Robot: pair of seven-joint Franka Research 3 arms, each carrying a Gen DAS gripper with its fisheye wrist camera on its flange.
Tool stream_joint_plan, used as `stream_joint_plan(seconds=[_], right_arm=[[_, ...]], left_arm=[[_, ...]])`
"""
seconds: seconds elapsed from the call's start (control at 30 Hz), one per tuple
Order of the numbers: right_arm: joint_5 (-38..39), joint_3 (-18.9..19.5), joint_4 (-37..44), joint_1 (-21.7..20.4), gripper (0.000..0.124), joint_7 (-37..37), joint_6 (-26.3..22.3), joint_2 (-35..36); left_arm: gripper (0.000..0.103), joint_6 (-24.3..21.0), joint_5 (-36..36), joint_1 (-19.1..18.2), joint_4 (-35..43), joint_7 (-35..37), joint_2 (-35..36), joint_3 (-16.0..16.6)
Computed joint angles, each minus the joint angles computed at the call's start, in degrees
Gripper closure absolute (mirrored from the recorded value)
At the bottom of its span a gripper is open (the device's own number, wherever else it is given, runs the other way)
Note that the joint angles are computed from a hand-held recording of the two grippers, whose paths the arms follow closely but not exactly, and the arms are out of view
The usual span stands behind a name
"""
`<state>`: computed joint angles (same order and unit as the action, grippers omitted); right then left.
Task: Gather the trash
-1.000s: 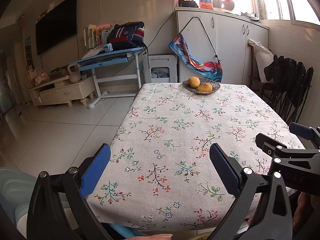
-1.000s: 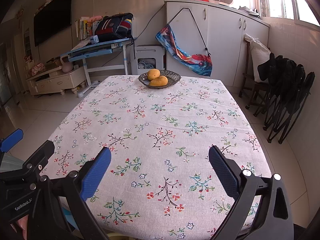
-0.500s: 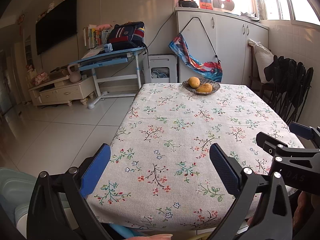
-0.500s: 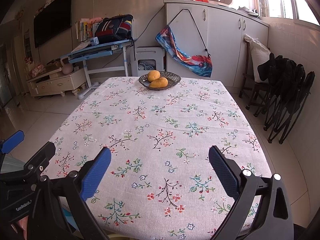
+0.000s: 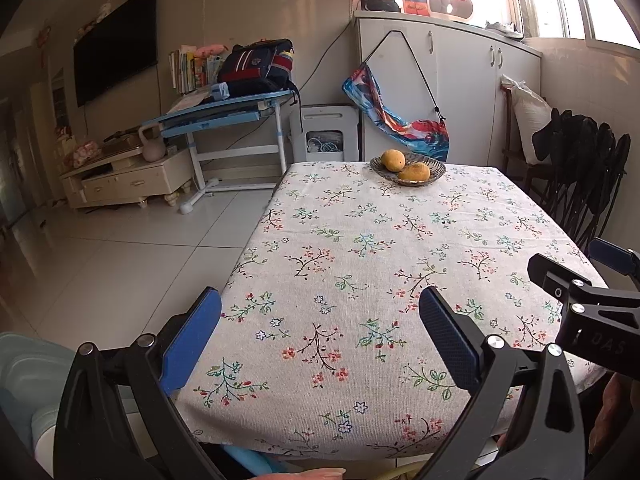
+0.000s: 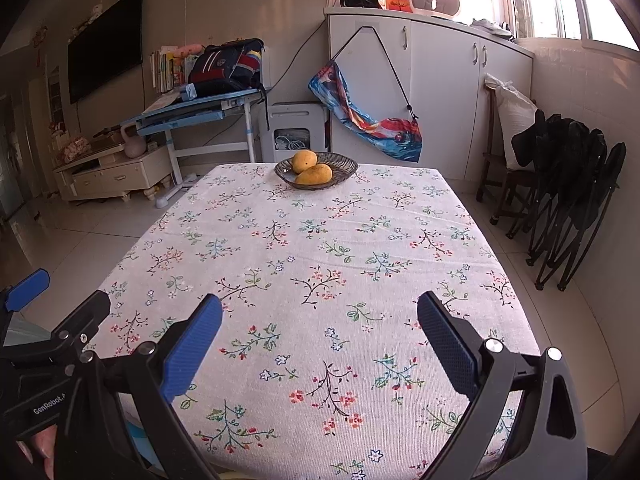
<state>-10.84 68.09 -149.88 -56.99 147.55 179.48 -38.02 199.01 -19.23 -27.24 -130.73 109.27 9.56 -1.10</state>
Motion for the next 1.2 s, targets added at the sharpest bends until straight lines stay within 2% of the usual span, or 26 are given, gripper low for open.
stream_joint_plan(seconds=[0.2,0.57,0.8,0.87,1.1,1.2], right_arm=[[0.6,0.6,-0.3,-0.6,0.028,0.5,0.8,-1.1],[1.1,1.1,-0.5,-0.8,0.028,0.2,0.8,-1.6],[0.7,1.1,-0.3,-0.9,0.028,0.0,0.1,-1.1],[0.5,1.1,-0.2,-0.8,0.028,-0.1,-0.4,-1.0],[-1.7,0.8,1.2,-0.6,0.028,-0.5,-3.7,0.4],[-3.1,0.1,1.7,-0.1,0.028,-0.1,-5.1,1.1]], left_arm=[[0.007,-2.1,-7.2,-6.0,1.2,6.1,0.4,5.2],[0.007,-2.5,-5.9,-5.4,0.6,4.9,-0.2,5.0],[0.007,-3.3,-5.7,-6.7,0.9,4.6,-0.1,6.4],[0.007,-3.4,-4.5,-5.8,0.7,3.6,-0.2,5.8],[0.007,-3.9,-3.5,-6.5,0.8,2.3,-0.2,6.7],[0.007,-4.1,-1.6,-5.4,0.7,0.6,-0.2,5.9]])
